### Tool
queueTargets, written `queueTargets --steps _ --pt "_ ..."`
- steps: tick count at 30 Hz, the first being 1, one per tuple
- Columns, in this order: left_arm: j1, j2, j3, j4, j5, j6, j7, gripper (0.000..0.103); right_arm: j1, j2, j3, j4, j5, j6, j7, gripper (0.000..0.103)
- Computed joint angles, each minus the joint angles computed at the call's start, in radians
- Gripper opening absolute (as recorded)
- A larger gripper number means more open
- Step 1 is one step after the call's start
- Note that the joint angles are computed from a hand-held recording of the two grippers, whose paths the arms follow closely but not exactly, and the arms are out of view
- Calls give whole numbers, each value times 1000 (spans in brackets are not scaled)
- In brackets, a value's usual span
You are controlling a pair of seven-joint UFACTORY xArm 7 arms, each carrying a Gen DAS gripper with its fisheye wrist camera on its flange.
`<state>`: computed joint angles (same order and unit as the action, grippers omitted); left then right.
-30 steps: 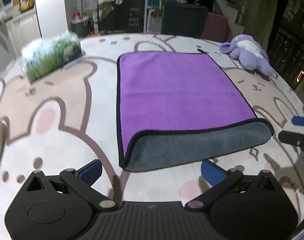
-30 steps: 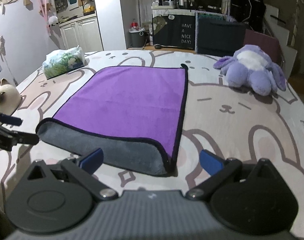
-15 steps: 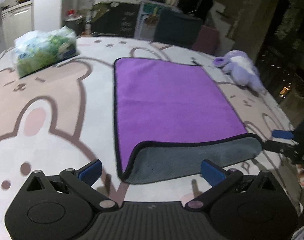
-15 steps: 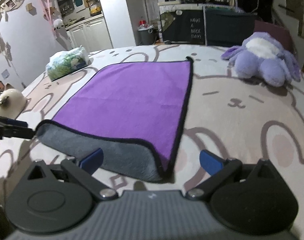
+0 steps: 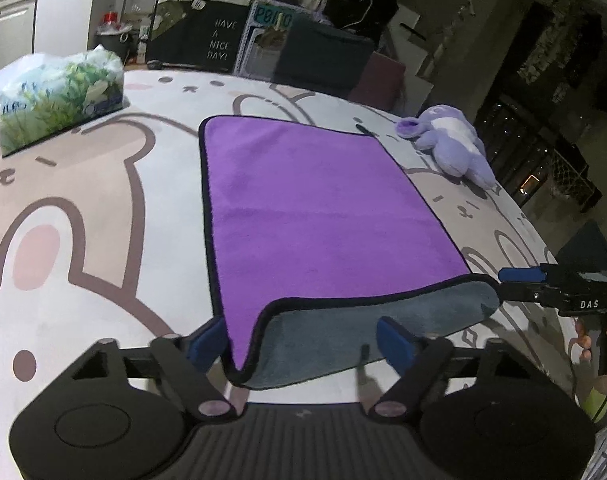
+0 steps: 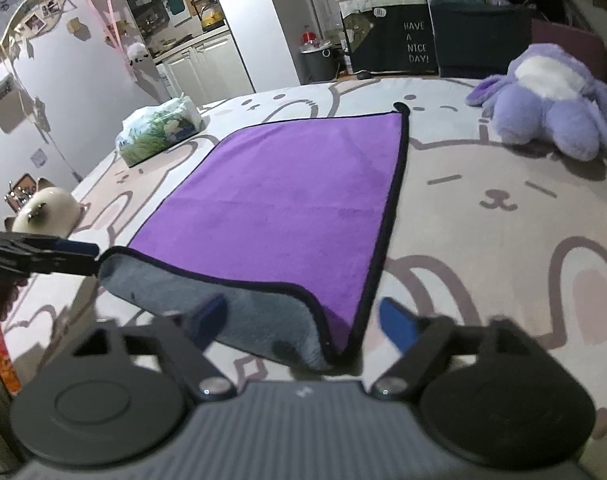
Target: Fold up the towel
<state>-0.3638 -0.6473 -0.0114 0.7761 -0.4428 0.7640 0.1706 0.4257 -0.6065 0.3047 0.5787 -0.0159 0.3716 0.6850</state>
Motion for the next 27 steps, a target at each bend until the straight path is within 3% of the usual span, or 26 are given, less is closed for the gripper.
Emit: queueTargets --steps 2,5,13,18,27 --pt "1 11 9 6 -3 10 1 68 3 12 -6 10 2 7 -7 62" --pt "2 23 24 14 -19 24 10 58 12 25 -18 21 16 26 -14 51" --pt "18 49 26 34 -32 80 29 48 74 50 -77 21 95 55 -97 44" --pt "28 59 20 46 -33 111 43 44 81 59 -87 14 124 42 -139 36" --pt "60 68 8 57 -14 132 26 28 98 65 -104 11 171 40 -213 20"
